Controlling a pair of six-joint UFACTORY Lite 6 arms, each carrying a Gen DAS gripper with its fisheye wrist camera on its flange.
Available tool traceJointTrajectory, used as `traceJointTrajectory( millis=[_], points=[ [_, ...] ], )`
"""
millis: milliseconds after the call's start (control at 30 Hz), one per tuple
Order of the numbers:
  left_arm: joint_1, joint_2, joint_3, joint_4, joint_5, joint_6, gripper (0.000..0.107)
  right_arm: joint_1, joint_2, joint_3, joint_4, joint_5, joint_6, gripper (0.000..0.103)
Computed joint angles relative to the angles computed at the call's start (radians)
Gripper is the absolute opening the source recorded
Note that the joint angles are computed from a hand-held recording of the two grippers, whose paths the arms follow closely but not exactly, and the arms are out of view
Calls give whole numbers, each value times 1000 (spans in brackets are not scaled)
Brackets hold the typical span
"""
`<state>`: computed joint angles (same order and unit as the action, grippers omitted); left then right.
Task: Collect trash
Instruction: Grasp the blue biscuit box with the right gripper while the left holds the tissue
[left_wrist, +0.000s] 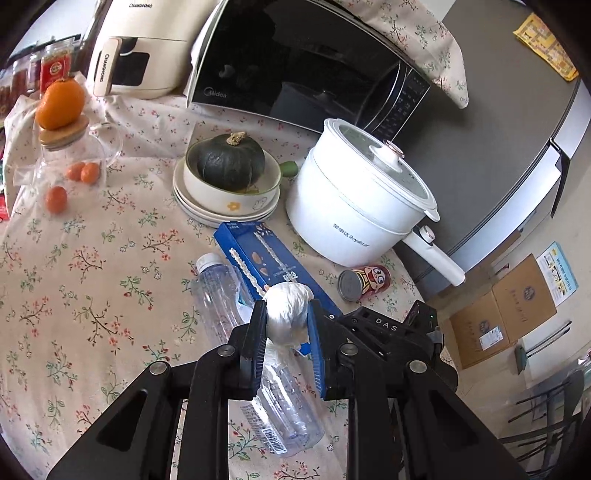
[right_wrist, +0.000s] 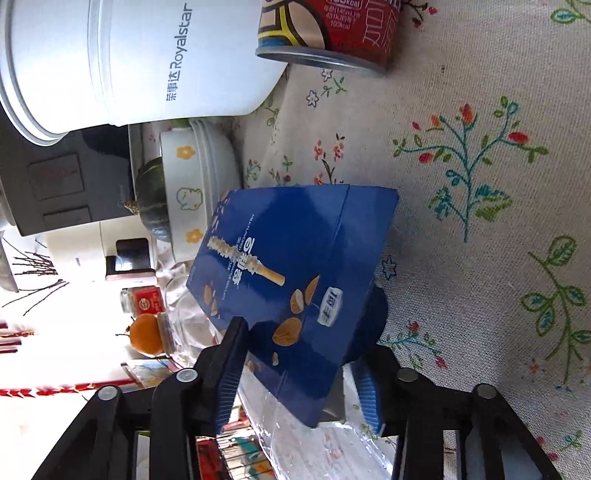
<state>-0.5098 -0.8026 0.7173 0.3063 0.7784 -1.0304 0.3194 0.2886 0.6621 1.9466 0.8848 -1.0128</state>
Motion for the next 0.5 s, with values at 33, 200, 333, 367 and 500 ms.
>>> traceJointTrajectory(
  millis=[33, 200, 333, 367, 500],
  points=[
    [13, -3, -5, -13, -9, 14, 22, 3, -11, -17, 31, 9, -27, 34],
    [122, -23, -28, -195, -75, 192, 22, -5, -198, -70, -10, -54, -23, 20],
    [84, -38, -27, -171, -72, 172, 22, -99, -407, -121, -188, -90, 91, 17],
    [90, -48, -32, -192, -77, 192, 22, -132, -454, -134, -236, -80, 122, 17],
    [65, -58, -30, -228, -73, 217, 22, -266, -669, -185, -483, -30, 294, 17]
  ],
)
